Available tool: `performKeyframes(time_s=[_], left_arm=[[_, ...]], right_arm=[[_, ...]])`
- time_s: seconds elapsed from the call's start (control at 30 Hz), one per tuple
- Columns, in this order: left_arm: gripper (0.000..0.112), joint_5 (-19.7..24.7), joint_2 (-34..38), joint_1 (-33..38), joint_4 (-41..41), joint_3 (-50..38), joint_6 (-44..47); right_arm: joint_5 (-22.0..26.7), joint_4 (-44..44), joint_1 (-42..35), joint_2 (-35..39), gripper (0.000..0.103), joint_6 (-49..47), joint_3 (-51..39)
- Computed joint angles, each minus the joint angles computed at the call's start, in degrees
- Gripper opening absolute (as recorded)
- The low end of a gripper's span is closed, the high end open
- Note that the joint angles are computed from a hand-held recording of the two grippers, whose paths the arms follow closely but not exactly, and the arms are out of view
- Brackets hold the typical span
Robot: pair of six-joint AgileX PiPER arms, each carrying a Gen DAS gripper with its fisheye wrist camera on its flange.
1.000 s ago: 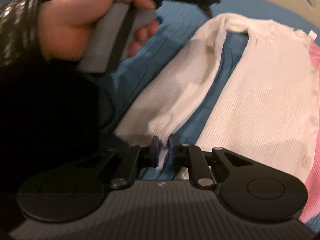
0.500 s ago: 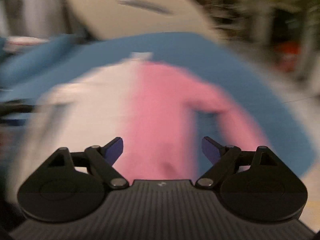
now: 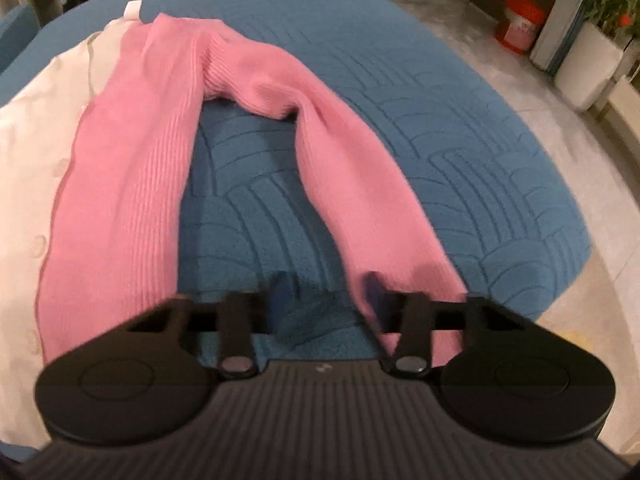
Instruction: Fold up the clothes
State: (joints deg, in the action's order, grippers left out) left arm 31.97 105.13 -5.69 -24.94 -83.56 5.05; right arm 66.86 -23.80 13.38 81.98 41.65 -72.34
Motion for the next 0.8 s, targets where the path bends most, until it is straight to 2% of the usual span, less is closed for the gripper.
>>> performKeyframes(time_s=[0.03, 0.13, 0.23, 0.3, 0.4, 0.47, 0.53, 0.7, 0.8], left_arm=[[0.103, 0.01, -0.03, 0.20, -0.69, 0.08, 0.40], [0.103, -0.01, -0.04, 0.11, -0.36, 0.04, -0.08], [0.103, -0.25, -0.02, -0.47, 1.45, -0.06, -1.41], [0.103, -0.45, -0.09, -0.92, 2.76, 0.02, -1.72], [0.103, -0.71, -0.13, -1.46, 4.42, 0.17, -2.10], [0.103, -0.82, -0.11, -1.81, 5.57, 0.16, -2.51], [0.103, -1.07, -0.14, -2.25, 6.94, 0.29, -2.94], [0.103, -1.50, -0.13, -2.85, 8.72, 0.44, -3.79], [0.103, -1.50, -0.01, -2.96, 9.25, 0.30, -3.95]], right_arm=[[0.05, 2.07, -0.47, -0.46, 0.016, -2.40, -0.25], [-2.14, 12.37, 1.10, -6.08, 0.018, -7.90, 3.77], [-3.44, 14.02, 2.74, -10.16, 0.025, -6.03, 7.29], [-4.95, 14.99, 1.30, -13.14, 0.043, -4.18, 9.34], [-7.68, 16.21, -2.05, -15.95, 0.061, -0.02, 12.07], [-8.34, 19.73, -5.55, -16.28, 0.061, -0.47, 12.80], [-11.75, 25.11, -10.34, -17.11, 0.062, -3.47, 15.17], [-15.46, 28.84, -13.90, -19.31, 0.064, -5.30, 18.19], [-14.31, 29.20, -14.03, -19.63, 0.064, -5.53, 17.81]])
